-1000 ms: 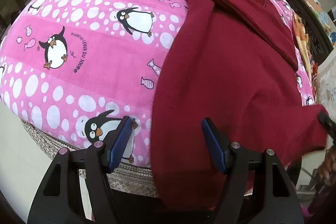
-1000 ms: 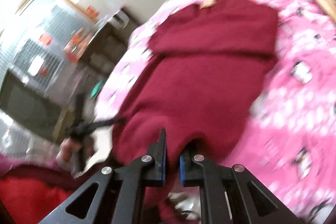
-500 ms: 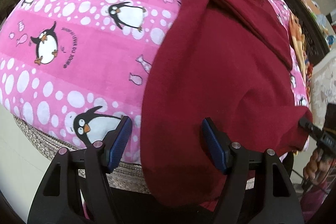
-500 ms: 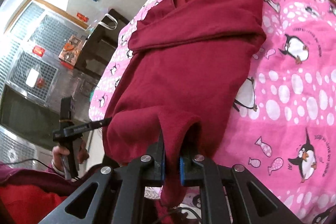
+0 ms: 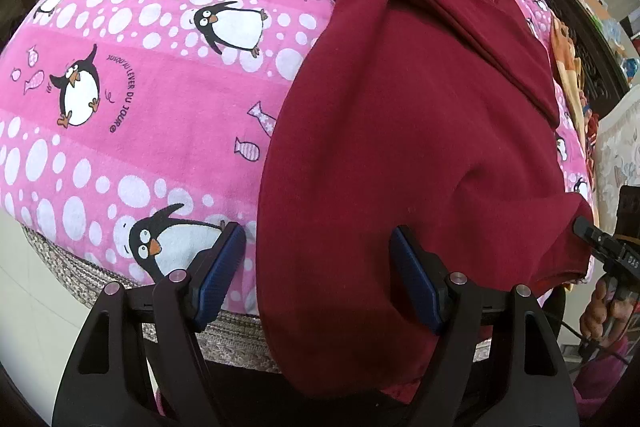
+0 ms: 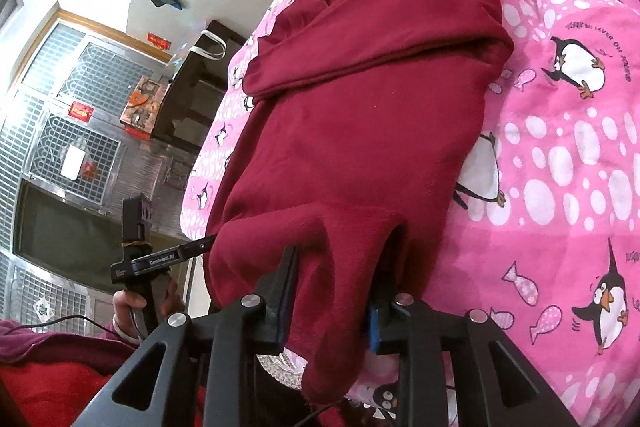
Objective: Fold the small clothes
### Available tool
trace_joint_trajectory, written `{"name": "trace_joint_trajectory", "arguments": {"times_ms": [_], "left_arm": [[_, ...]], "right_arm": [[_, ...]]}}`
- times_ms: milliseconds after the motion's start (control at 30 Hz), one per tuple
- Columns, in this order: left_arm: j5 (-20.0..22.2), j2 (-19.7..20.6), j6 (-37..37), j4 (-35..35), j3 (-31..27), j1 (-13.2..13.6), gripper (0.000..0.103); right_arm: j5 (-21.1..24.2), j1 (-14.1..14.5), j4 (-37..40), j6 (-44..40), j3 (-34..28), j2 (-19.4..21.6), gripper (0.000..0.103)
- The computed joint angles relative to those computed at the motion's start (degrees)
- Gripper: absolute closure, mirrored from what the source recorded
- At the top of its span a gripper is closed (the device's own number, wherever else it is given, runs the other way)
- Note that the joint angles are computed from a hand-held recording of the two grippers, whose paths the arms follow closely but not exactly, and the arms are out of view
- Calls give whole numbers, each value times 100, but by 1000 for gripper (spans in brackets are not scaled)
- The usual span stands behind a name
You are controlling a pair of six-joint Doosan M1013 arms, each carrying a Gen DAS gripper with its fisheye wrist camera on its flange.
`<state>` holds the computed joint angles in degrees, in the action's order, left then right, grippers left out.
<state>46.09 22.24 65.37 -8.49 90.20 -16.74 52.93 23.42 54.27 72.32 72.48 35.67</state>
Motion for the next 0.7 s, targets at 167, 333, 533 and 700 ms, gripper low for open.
{"name": "trace_joint_trajectory", "arguments": {"times_ms": [167,333,533,700], "left_arm": [[71,-4,116,11,-3,-6,27],[160,3,173,40,-28,-44,27],[145,-23,633,-91,16,-69,40],[104,-19,1074,-659,3,24,92]], "right_arm": [[16,7,35,-143,36,-10,76],[-1,32,35,-299,56,-17,76],[67,38,306,-496,64,19,79],[68,44,443,-658,36,19,95]]}}
